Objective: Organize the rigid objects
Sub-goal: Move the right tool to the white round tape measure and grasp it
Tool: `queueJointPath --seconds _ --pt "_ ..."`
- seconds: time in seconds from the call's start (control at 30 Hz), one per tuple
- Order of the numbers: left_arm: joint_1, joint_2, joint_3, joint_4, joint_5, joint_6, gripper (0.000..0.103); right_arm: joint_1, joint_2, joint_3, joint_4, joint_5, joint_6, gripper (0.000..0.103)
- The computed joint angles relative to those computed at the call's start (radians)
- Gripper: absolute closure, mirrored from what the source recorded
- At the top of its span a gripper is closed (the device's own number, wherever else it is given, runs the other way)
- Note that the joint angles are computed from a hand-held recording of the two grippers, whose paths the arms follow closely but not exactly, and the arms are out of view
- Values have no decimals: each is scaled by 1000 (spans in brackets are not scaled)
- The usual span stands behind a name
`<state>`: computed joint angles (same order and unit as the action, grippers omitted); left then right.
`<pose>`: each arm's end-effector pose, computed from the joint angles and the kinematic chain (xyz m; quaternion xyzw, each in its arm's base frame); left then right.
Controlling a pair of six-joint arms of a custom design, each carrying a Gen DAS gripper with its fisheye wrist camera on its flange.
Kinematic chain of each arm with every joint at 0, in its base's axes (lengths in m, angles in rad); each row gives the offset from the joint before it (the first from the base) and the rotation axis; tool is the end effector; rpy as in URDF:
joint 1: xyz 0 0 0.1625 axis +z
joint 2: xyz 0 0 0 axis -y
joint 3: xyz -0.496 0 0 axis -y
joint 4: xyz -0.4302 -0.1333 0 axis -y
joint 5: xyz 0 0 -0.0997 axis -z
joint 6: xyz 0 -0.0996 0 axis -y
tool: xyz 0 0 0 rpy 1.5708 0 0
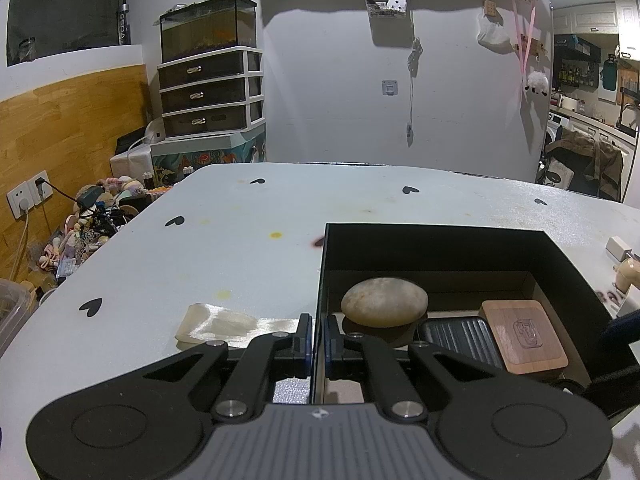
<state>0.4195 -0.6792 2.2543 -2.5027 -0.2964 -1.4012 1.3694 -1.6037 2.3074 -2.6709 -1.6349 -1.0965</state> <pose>-0.3146 -0.3906 -0.0392 0.0916 0.7800 -0.4664 0.4070 0.0359 -0.4585 0.3267 0.4184 -0.8861 0.1378 0.1440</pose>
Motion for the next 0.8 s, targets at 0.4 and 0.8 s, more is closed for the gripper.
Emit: queueJointPath --seconds 0.4,0.8 --pt "0 -2 0 14 -1 -9 98 -118 -79 17 -140 170 -45 1" --pt "1 -2 -2 15 0 -8 98 -288 -54 69 -353 136 -65 1"
